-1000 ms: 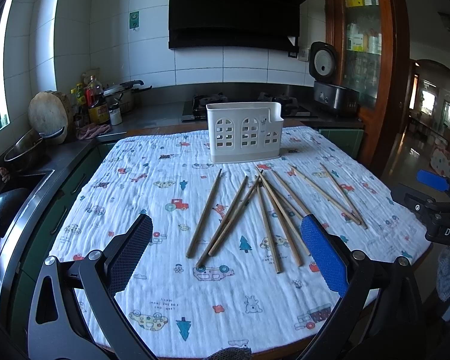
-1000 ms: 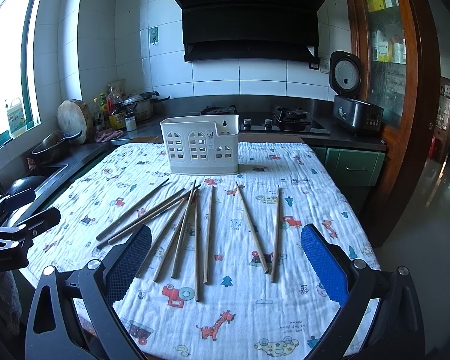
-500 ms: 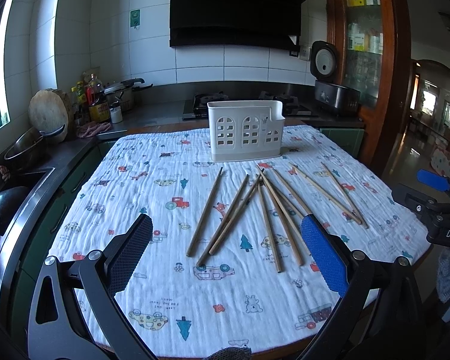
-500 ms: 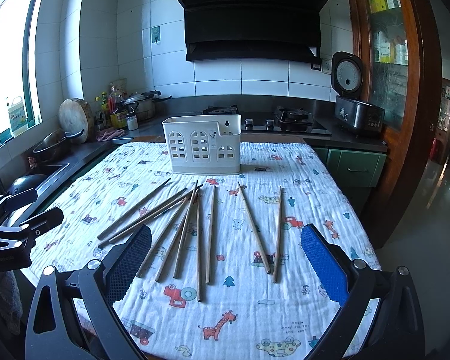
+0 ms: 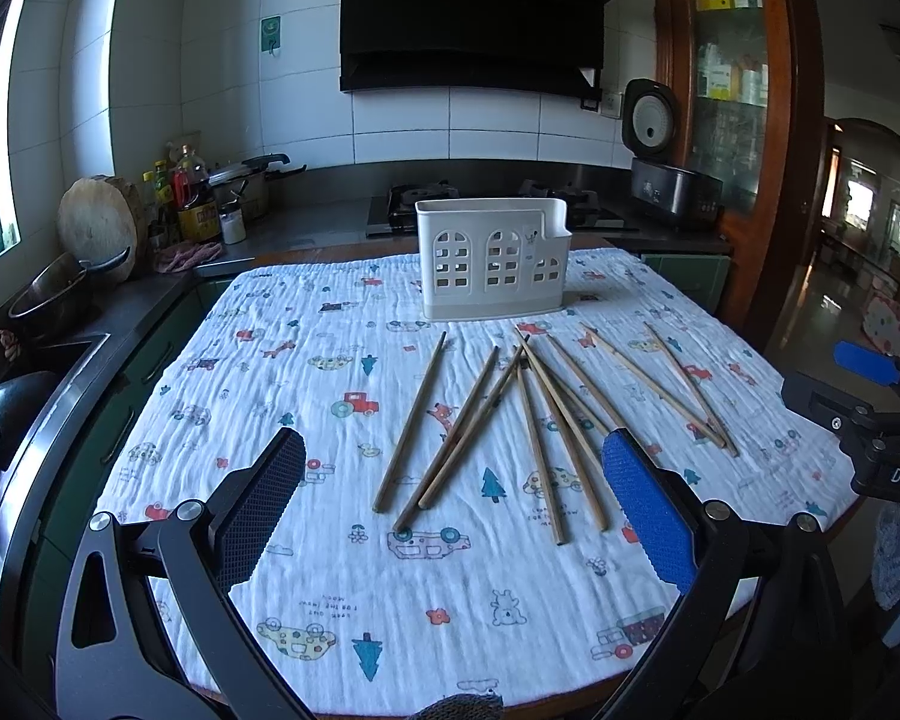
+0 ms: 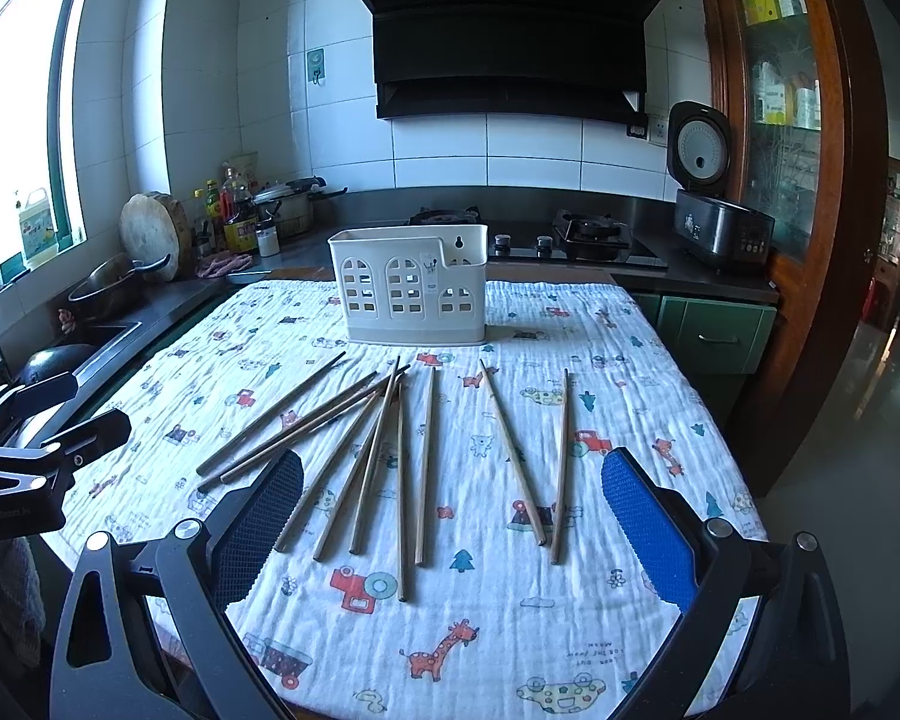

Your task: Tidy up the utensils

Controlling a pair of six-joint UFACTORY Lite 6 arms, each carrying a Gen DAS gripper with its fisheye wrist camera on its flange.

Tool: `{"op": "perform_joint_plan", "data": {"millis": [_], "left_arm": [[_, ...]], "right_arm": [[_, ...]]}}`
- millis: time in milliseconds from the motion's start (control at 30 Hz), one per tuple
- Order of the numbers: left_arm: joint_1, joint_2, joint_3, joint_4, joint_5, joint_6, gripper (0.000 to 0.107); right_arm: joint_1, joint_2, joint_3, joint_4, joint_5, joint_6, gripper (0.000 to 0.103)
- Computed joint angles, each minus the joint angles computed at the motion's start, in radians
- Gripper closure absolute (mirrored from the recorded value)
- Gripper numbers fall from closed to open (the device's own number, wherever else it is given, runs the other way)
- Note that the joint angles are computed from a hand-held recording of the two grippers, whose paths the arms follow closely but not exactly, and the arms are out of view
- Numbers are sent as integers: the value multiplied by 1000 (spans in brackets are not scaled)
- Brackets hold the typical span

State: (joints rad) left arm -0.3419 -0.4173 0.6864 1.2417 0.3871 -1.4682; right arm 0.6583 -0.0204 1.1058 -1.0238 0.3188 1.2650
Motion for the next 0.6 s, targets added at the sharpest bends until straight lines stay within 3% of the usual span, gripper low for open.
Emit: {"op": "perform_joint_plan", "data": {"millis": [600], "left_arm": [[11, 44, 25, 7, -12, -8, 9]], "right_arm": [[-10, 38, 22, 32, -18, -39, 6]]}}
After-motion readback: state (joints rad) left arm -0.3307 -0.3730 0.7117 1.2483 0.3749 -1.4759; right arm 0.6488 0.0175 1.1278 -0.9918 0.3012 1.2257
